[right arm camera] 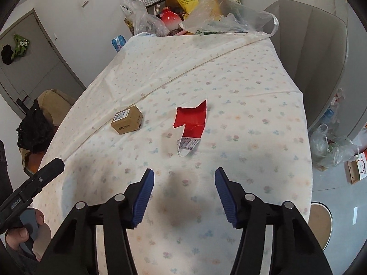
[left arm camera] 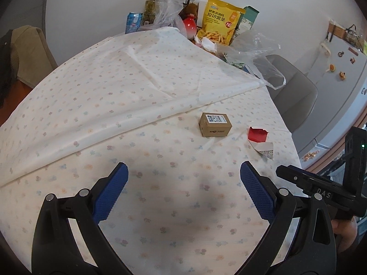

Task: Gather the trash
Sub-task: 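Return both grippers to the red packet and cardboard box, then grasp the torn red packet with the right gripper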

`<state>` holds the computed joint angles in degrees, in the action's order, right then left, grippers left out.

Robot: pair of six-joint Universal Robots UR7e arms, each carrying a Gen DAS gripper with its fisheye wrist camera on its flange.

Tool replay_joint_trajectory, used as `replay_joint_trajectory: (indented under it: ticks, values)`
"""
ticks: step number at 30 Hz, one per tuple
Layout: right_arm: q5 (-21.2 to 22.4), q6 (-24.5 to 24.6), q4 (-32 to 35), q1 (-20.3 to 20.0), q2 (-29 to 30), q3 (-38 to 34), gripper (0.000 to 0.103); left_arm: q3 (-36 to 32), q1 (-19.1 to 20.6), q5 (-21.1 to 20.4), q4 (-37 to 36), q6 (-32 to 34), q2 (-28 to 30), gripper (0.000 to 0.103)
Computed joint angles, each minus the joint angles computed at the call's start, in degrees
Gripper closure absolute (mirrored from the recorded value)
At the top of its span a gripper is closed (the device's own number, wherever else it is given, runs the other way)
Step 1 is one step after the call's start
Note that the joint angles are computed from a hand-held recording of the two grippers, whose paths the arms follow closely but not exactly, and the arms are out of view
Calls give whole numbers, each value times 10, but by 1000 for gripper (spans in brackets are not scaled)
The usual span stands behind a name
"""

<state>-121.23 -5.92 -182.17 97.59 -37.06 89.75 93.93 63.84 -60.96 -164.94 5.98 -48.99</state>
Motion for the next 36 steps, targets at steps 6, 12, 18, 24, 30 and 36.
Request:
replay_joint_trajectory:
  ticks: [6, 12, 18, 24, 30, 36]
  values:
    - [0, 9, 23, -3, 24, -48, 52, -5, 7, 1, 2, -2, 2, 6]
    - [22, 41, 59, -17, 31, -74, 85, -22, 11, -4, 10, -4, 12, 6]
    - [14, 39, 7, -15, 12, -30, 86, -56, 9, -12, 25, 6, 39, 6]
    - [13, 39, -35, -17, -23, 27, 86, -91, 1, -13, 38, 14, 74, 6]
    - [10, 39, -73, -19, -59, 83, 86, -133, -6, 3, 48, 13, 114, 8]
    - [3, 44, -110, -23, -92, 130, 86, -184, -7, 20, 72, -1, 151, 15]
